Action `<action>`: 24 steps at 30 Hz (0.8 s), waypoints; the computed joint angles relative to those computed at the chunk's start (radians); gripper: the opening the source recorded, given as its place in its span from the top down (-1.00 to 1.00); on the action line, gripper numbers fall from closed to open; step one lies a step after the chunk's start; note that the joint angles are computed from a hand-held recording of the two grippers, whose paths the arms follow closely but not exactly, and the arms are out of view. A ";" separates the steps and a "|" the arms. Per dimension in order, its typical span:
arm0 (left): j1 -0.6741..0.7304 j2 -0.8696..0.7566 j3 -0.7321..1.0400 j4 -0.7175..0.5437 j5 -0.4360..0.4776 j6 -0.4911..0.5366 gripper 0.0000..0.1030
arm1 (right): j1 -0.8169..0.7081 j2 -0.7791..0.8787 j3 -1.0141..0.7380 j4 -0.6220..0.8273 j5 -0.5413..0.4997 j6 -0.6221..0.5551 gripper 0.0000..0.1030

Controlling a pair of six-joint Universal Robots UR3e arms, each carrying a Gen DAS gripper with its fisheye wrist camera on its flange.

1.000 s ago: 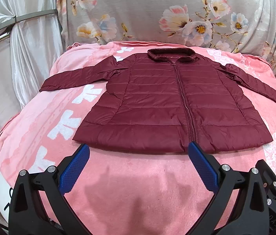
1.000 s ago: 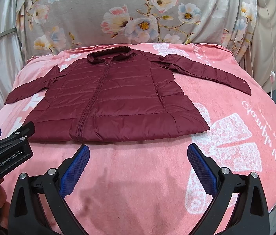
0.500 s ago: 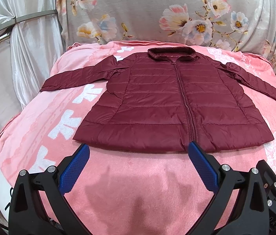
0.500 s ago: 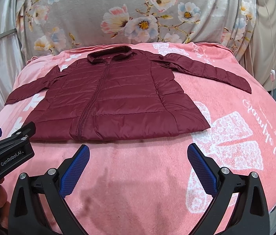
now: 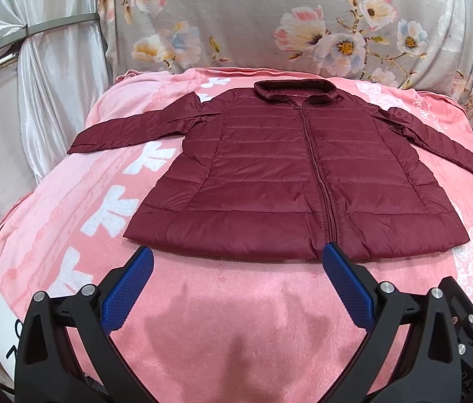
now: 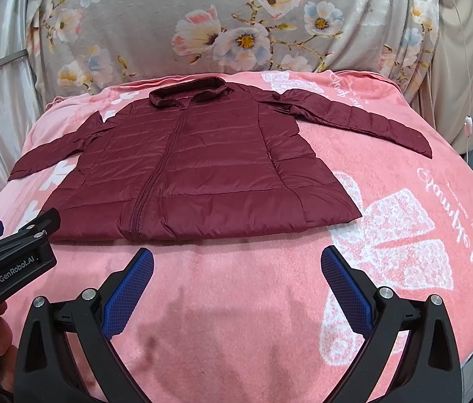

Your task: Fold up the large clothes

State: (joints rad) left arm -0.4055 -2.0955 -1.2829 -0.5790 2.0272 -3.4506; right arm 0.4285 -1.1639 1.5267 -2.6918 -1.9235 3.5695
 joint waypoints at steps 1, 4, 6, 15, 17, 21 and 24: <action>0.001 0.001 0.000 -0.002 -0.004 -0.002 -0.91 | -0.001 0.000 0.003 -0.003 0.001 -0.001 -0.90; 0.003 0.005 -0.001 -0.008 -0.013 -0.007 -0.91 | -0.006 -0.006 0.005 0.001 0.007 -0.002 -0.90; 0.003 0.004 0.001 -0.012 -0.006 -0.005 -0.91 | -0.003 -0.004 0.001 0.006 0.006 0.001 -0.90; 0.005 -0.004 0.014 -0.020 -0.007 -0.001 -0.91 | -0.005 0.005 -0.013 0.019 0.006 0.012 -0.90; 0.003 -0.011 0.024 -0.026 -0.002 -0.003 -0.91 | -0.013 -0.003 -0.003 0.016 0.010 0.012 -0.90; 0.000 -0.023 0.035 -0.031 0.007 0.001 -0.91 | -0.018 -0.006 0.004 0.010 0.015 0.007 -0.90; -0.001 -0.027 0.039 -0.031 0.007 0.001 -0.91 | -0.020 -0.010 0.009 0.008 0.020 0.006 -0.90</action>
State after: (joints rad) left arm -0.4061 -2.1221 -1.2441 -0.6102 2.0342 -3.4501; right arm 0.4086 -1.1743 1.5359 -2.6836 -1.9033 3.5758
